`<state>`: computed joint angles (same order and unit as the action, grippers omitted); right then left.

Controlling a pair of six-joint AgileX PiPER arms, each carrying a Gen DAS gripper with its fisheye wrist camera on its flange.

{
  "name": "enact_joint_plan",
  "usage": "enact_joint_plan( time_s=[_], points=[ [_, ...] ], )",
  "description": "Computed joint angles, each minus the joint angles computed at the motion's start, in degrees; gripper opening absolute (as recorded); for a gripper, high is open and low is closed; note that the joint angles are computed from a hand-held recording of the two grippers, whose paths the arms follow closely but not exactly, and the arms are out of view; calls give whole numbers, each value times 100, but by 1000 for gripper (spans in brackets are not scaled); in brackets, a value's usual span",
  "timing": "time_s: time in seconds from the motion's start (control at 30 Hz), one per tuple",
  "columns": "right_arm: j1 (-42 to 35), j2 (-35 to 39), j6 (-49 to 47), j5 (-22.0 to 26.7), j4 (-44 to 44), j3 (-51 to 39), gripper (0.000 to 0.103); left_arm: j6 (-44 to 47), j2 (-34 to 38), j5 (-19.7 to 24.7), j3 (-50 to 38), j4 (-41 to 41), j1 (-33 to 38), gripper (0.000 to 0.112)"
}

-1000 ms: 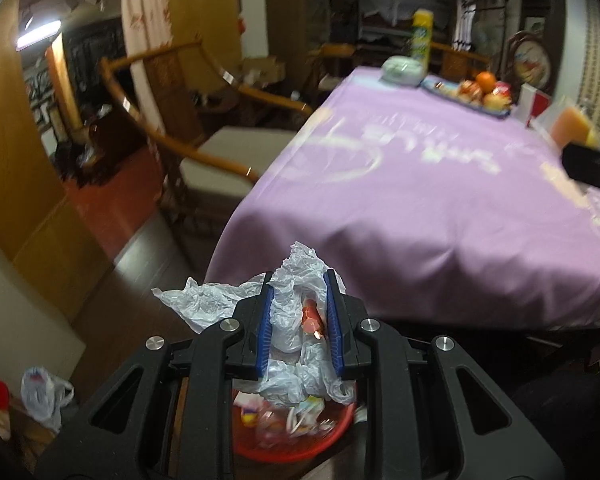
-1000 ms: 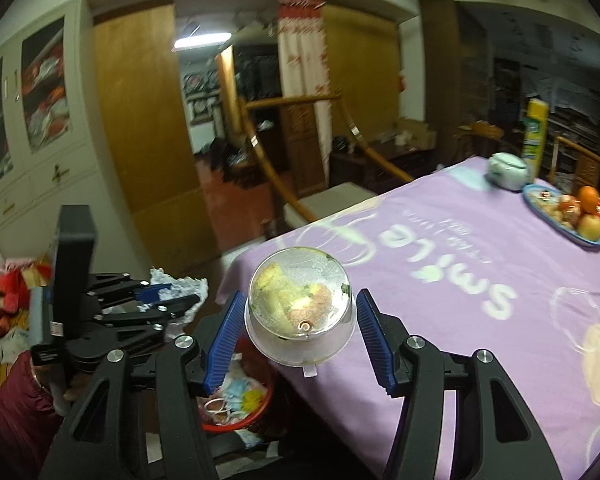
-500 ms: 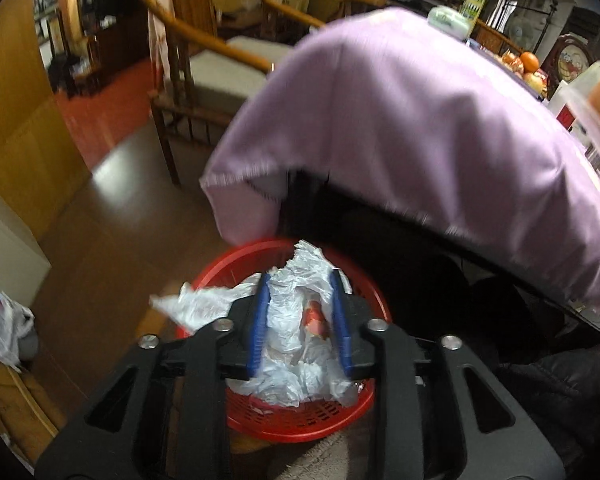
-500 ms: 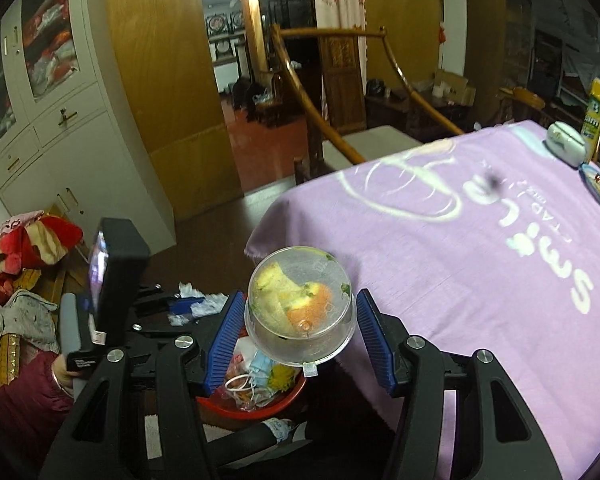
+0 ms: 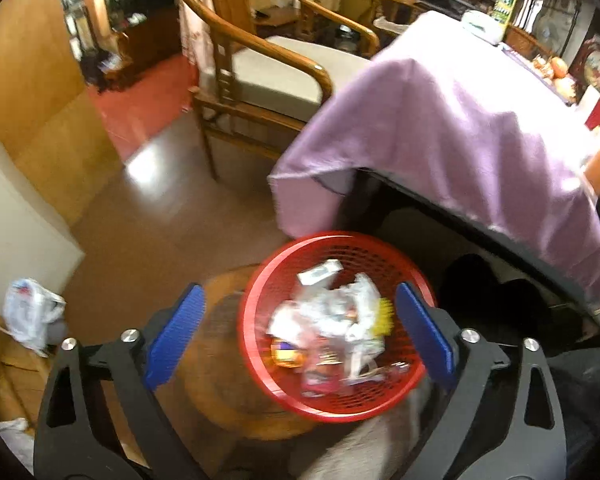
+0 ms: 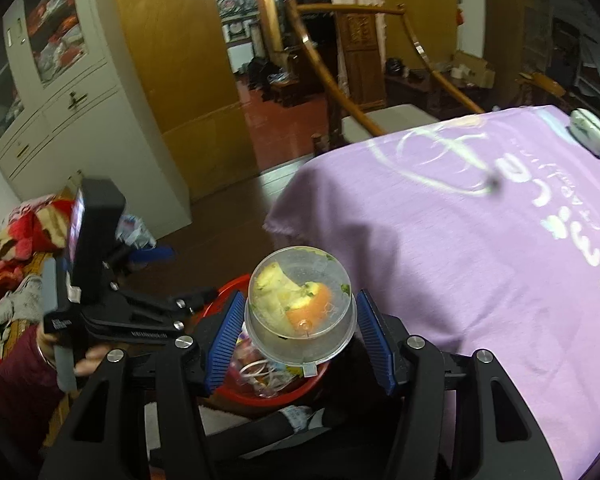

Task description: Collect trash

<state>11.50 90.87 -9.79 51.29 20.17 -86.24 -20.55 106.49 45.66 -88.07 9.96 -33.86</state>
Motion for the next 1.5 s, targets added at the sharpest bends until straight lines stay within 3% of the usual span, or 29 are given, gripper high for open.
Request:
enact_joint_plan(
  time_s=[0.27,0.6,0.67,0.9,1.13,1.33,1.5],
  points=[
    [668,875,-98,382,-32,-581,57,-1329,-224,-5,512,1405,91,96],
    [910,1793,188,680,-164,-1377,58,-1354,-32,-79,725,1291,334,96],
    [897,1848,292,618,-210,-1379,67,-1354,-18,-93,754,1262,350,96],
    [718,1578,363,500,-173,-1117,70,-1237,82,169,536,1227,221,96],
    [660,975,204,1244,-465,-774,81,-1303,-219,704,578,1745,-490,96],
    [677,545,635,848,-729,114,84,-1729,-673,614,1019,1568,-764,96],
    [704,621,963,781,-697,504,84,-2061,-514,527,1136,1735,-835,96]
  ],
)
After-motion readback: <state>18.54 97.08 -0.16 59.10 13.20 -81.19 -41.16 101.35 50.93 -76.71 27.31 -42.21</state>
